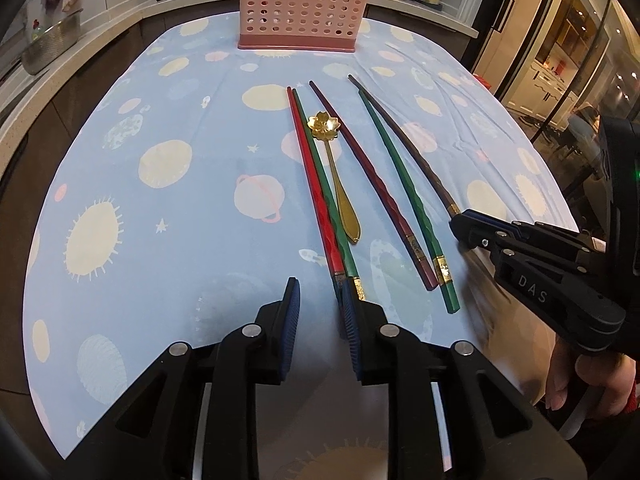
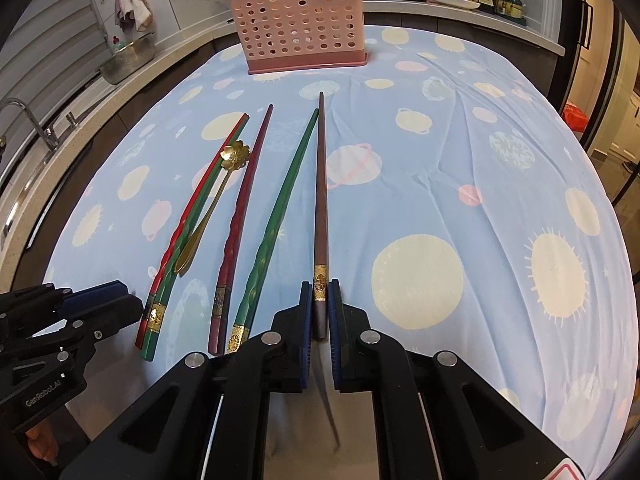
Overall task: Organize utensils
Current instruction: 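Close the left tool on a red chopstick while the right tool closes on a dark brown chopstick, then lift both chopsticks and carry them over the pink holder with both tools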
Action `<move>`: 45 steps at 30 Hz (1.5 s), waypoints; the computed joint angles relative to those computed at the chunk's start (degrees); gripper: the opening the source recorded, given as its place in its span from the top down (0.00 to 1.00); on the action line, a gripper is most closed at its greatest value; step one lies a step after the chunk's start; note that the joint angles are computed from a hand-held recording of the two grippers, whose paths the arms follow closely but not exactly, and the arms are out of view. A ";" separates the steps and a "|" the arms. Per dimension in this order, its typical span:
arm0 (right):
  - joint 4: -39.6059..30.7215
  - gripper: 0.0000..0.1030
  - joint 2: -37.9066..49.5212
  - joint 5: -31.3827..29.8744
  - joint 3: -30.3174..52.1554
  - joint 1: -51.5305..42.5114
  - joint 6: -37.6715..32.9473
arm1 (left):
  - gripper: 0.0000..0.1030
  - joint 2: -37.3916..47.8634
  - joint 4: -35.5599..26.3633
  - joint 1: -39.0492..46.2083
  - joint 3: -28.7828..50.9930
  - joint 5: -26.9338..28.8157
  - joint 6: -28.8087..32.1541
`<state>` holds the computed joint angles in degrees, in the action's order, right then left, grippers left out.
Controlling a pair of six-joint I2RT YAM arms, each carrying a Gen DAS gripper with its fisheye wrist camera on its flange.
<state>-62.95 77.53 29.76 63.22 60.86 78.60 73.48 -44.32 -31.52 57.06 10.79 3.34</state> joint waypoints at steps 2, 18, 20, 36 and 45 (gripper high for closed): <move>-0.02 0.93 -0.04 0.00 -0.02 0.04 0.03 | 0.76 0.28 0.08 -0.27 0.04 0.05 0.02; 0.10 0.93 -0.18 0.07 -0.15 0.07 0.19 | 0.75 0.31 -0.02 2.90 -1.06 -0.57 0.24; 0.04 0.93 -0.12 0.06 -0.08 -0.06 -0.06 | 0.74 0.15 0.46 2.47 -1.31 -1.29 0.74; -0.28 0.93 -0.67 0.23 -0.11 0.30 0.28 | 0.93 -0.63 -0.27 3.52 -1.50 1.15 1.53; -8.66 0.93 -3.75 6.34 5.70 3.45 4.34 | 0.93 -3.28 -3.06 6.49 3.53 3.81 1.70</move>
<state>-71.61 73.77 36.10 68.92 64.30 82.94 70.21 -47.38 -25.03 60.59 14.60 5.04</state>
